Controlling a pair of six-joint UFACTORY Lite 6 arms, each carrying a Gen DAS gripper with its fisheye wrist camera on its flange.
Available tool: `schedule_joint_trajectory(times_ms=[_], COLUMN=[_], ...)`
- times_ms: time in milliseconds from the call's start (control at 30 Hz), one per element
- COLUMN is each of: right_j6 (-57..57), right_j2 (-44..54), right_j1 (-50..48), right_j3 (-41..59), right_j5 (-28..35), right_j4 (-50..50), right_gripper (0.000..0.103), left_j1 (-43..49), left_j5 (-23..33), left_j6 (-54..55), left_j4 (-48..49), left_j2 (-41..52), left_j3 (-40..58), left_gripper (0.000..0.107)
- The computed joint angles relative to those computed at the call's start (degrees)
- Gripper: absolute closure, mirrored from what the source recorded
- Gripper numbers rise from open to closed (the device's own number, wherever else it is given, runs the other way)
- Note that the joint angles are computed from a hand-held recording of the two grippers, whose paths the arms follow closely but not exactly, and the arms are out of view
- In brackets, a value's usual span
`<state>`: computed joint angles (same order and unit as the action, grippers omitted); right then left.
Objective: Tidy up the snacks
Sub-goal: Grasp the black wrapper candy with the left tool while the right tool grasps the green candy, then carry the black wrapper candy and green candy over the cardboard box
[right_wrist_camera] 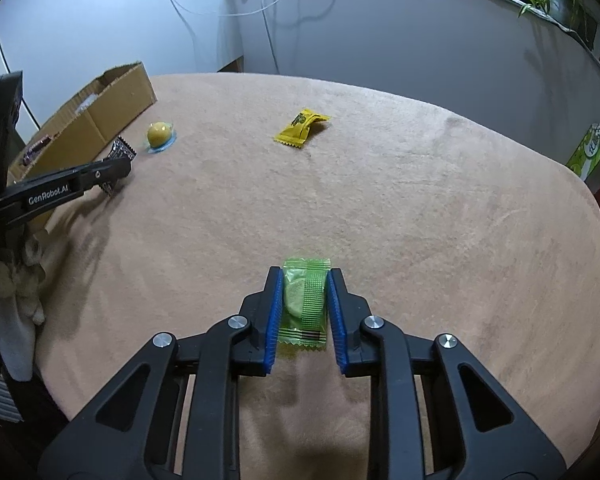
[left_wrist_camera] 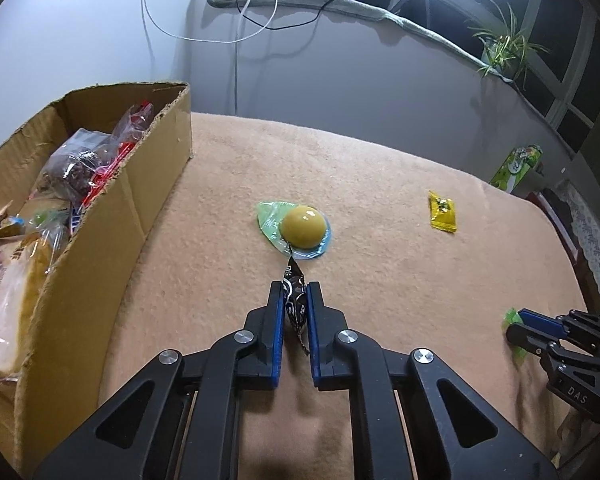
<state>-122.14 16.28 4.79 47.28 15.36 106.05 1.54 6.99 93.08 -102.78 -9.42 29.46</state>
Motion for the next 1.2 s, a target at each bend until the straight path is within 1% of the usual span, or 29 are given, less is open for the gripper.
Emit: schedule_joint_trajectory(times_ms=[67,167,300,400,533,600,733,867,1067,1200], right_j6=[0.48,1.5,5.92,9.62,18.86,21.78,31.56,41.46,57.15,69.62], right_j2=[-1.51,-4.52,-8.79,-11.44,-15.19,-16.52,-18.29,-18.64,-15.15,-11.26], right_j1=[-0.46,-0.72,-0.44,0.44,2.5,4.31,8.93,13.96,20.55,24.97], right_j3=[-1.08,-2.98,-4.65,-5.09,-4.56,-4.24,-1.97,0.93,8.46,14.94], right_j5=[0.68,1.16,1.29,1.09,1.13,0.33,-1.1,-2.85,-3.75,-4.0], right_j4=[-0.46,-1.35,-5.5,-8.56,-16.73,-18.79,-26.57,-34.34,-47.12,-58.26], right_gripper=[0.08,0.08,0.08,0.08,0.08,0.08,0.08,0.08,0.08,0.08], left_j1=[0.1,-0.24,-0.15,-0.65,0.89,2.46,6.79,13.2,27.15,37.26], left_j5=[0.38,0.99,2.34,3.21,5.61,7.27,11.27,16.57,26.88,33.57], left_j6=[-3.97,-12.99,-23.35,-33.87,-42.15,-44.62,-45.17,-43.23,-35.09,-28.92], left_j4=[4.06,13.22,23.44,33.48,42.58,45.83,48.0,48.2,44.96,42.85], left_j2=[-1.65,-4.99,-8.74,-11.68,-16.53,-18.99,-22.79,-27.23,-30.55,-30.03], left_j3=[-0.72,-1.77,-2.49,-2.22,-2.79,-2.93,-2.79,-3.22,-2.54,-1.13], left_gripper=[0.098,0.098,0.098,0.098,0.098,0.098,0.098,0.098,0.098,0.098])
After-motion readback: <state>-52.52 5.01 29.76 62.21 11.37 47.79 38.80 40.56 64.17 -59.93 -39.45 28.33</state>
